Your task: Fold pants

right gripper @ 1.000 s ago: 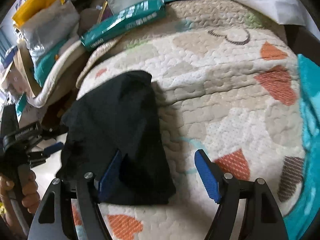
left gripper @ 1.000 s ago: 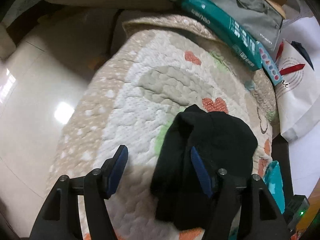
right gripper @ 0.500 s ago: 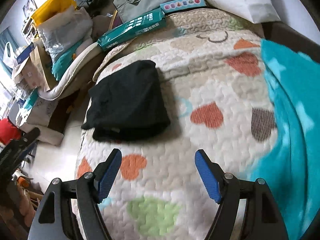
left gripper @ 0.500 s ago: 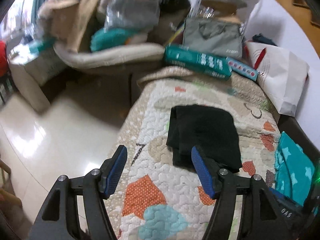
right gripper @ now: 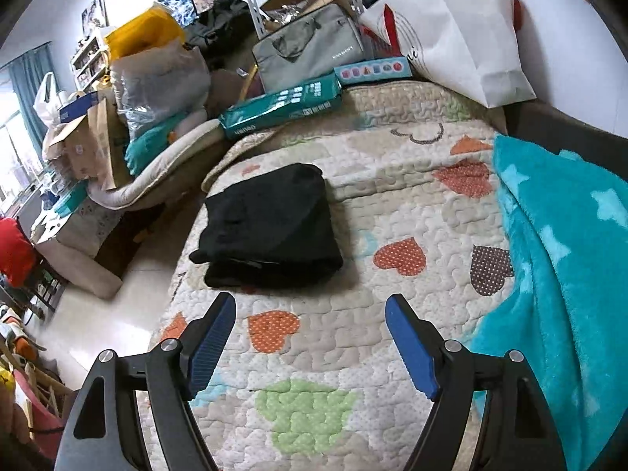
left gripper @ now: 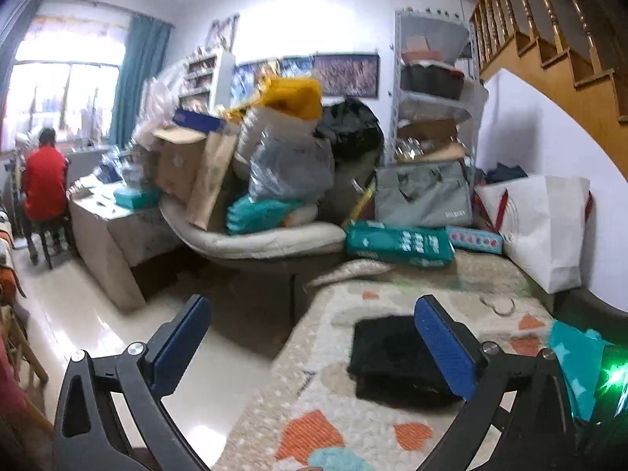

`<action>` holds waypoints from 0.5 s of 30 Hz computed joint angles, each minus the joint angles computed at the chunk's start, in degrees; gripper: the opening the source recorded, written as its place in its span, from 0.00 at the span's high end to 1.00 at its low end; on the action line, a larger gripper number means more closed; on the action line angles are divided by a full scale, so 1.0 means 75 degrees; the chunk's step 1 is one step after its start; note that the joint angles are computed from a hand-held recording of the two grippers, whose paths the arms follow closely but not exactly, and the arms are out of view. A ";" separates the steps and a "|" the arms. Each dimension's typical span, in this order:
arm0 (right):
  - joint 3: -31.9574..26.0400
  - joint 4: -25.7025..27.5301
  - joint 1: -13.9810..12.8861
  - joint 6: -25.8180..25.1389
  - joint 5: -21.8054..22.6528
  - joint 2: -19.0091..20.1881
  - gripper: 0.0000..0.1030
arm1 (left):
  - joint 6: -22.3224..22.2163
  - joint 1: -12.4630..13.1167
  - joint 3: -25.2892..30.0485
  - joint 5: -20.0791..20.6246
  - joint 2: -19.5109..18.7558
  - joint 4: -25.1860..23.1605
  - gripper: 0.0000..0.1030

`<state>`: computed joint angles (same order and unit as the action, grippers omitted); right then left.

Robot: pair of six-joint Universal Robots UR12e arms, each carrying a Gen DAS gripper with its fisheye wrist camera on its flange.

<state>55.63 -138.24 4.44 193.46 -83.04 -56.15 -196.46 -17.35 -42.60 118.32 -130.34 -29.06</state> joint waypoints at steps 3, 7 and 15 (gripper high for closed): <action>0.0142 0.0053 0.0041 -0.0049 -0.0024 -0.0066 0.18 | -0.0067 0.0025 0.0190 -0.0369 -0.0044 -0.0883 0.00; 0.0108 0.0387 0.0083 -0.0243 0.0022 -0.0023 0.18 | -0.0217 0.0048 0.0197 -0.0900 -0.0015 -0.1762 0.00; 0.0152 0.0442 0.0213 -0.0769 -0.0248 0.0013 0.17 | -0.0439 0.0024 0.0545 -0.1232 -0.0240 -0.3453 0.00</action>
<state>56.77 -134.93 6.04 187.69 -84.90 -56.05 -199.76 -17.17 -38.52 109.08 -132.15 -54.96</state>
